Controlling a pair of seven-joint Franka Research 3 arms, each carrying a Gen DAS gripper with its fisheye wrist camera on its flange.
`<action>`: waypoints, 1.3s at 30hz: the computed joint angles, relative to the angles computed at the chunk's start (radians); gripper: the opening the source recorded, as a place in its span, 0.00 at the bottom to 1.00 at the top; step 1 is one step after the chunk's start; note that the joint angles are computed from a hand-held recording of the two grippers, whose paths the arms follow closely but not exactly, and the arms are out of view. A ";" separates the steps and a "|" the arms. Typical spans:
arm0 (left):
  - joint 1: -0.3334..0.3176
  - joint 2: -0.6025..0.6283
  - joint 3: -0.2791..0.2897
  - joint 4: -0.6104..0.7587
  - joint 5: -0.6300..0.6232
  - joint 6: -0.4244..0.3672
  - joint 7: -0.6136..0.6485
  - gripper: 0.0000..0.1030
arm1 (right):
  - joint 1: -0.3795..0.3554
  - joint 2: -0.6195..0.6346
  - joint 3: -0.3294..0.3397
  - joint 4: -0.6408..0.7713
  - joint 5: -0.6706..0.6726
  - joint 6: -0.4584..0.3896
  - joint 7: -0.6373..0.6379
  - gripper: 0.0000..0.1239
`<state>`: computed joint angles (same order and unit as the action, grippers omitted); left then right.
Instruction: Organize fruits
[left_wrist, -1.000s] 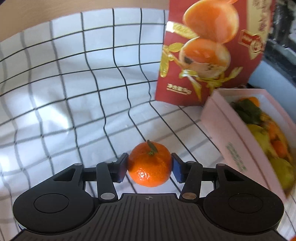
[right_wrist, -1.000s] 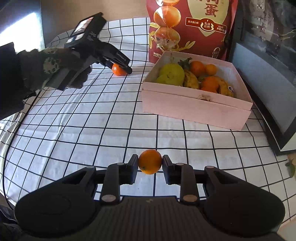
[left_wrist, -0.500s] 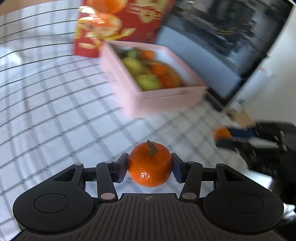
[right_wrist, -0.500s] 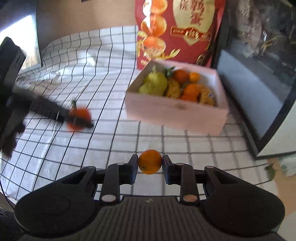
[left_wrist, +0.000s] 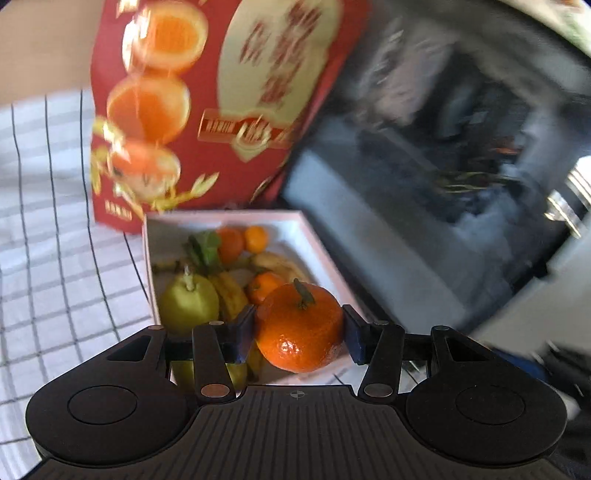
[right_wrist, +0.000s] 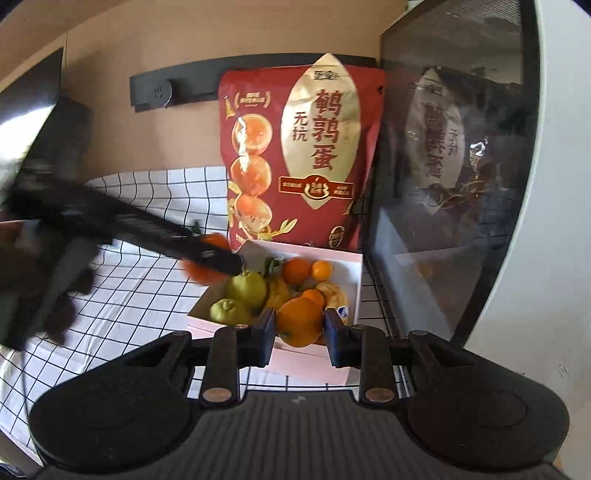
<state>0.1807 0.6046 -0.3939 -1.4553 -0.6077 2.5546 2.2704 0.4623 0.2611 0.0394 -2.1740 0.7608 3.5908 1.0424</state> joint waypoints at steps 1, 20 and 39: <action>-0.035 0.038 0.031 0.053 0.041 -0.024 -0.064 0.53 | -0.030 -0.002 0.017 -0.015 -0.044 0.002 0.038 0.22; 0.162 -0.180 -0.119 -0.356 -0.246 0.298 0.145 0.52 | -0.207 0.141 0.045 0.144 -0.537 -0.068 0.396 0.22; 0.116 -0.212 -0.024 -0.544 -0.419 0.369 0.464 0.52 | 0.668 0.385 -0.771 0.201 -0.090 -0.352 0.581 0.51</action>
<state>0.2966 0.3926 -0.4179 -1.9990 -1.0265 2.9241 2.7345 1.1301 0.6458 -0.7311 -1.9733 0.6706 3.2392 1.6236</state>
